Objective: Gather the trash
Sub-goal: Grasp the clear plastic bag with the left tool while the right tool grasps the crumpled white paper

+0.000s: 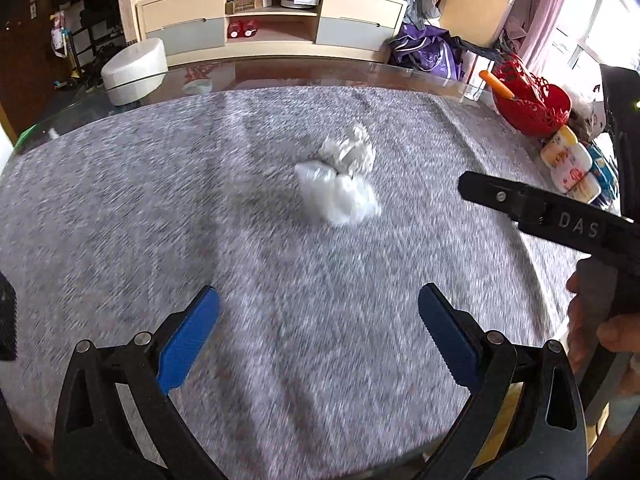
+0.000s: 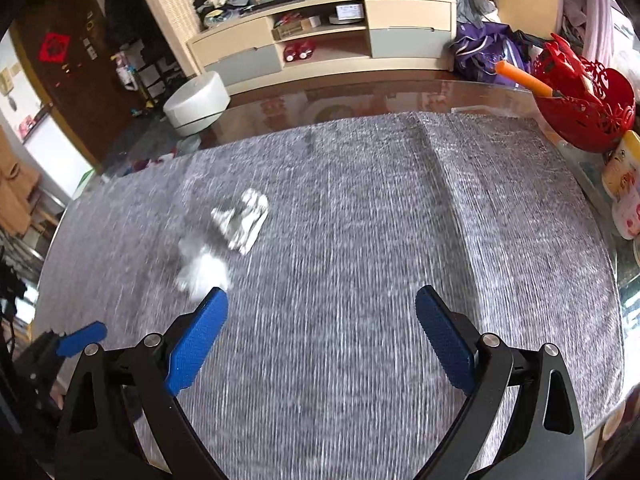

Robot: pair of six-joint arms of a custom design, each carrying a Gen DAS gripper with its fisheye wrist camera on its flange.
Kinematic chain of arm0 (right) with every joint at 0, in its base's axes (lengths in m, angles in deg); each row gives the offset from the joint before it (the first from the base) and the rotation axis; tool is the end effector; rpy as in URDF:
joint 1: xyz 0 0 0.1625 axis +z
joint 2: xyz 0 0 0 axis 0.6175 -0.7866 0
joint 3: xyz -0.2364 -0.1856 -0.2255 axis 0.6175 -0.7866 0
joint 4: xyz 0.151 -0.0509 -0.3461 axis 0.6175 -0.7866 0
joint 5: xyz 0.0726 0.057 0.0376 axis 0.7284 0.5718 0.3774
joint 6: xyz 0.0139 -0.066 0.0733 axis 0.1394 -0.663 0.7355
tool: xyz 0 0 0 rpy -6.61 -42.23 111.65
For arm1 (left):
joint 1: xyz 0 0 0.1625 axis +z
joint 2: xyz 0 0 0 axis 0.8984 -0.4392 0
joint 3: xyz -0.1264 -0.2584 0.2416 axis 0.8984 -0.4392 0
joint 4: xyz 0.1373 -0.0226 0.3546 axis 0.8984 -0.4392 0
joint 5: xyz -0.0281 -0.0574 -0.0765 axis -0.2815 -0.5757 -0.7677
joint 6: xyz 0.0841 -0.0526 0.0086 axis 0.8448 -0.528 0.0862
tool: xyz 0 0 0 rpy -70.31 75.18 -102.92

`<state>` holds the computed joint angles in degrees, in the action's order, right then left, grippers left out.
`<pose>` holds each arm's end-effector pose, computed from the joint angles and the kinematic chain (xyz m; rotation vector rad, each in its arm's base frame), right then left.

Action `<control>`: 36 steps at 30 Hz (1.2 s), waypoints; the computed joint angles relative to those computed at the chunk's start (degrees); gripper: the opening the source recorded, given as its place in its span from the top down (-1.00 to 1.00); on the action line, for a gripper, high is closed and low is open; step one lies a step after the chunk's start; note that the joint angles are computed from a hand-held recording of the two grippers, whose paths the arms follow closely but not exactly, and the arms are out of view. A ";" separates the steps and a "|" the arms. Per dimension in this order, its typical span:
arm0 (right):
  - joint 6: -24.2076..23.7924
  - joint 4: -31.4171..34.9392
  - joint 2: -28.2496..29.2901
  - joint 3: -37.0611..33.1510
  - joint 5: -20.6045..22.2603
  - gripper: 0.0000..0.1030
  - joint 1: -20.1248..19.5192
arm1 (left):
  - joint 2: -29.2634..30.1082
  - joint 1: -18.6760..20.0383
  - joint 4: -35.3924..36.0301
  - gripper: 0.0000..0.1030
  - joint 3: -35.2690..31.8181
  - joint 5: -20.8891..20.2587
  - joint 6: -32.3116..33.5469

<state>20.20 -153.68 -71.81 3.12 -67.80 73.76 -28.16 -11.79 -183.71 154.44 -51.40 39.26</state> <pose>0.3461 -0.6390 0.1243 0.5161 -2.5615 0.5559 -0.1795 -0.5655 0.2782 0.2033 2.4227 -0.6750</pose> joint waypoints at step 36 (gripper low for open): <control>-3.51 10.55 17.19 -22.42 4.77 0.65 0.06 | 4.61 6.97 -6.27 0.93 -8.01 -1.00 8.48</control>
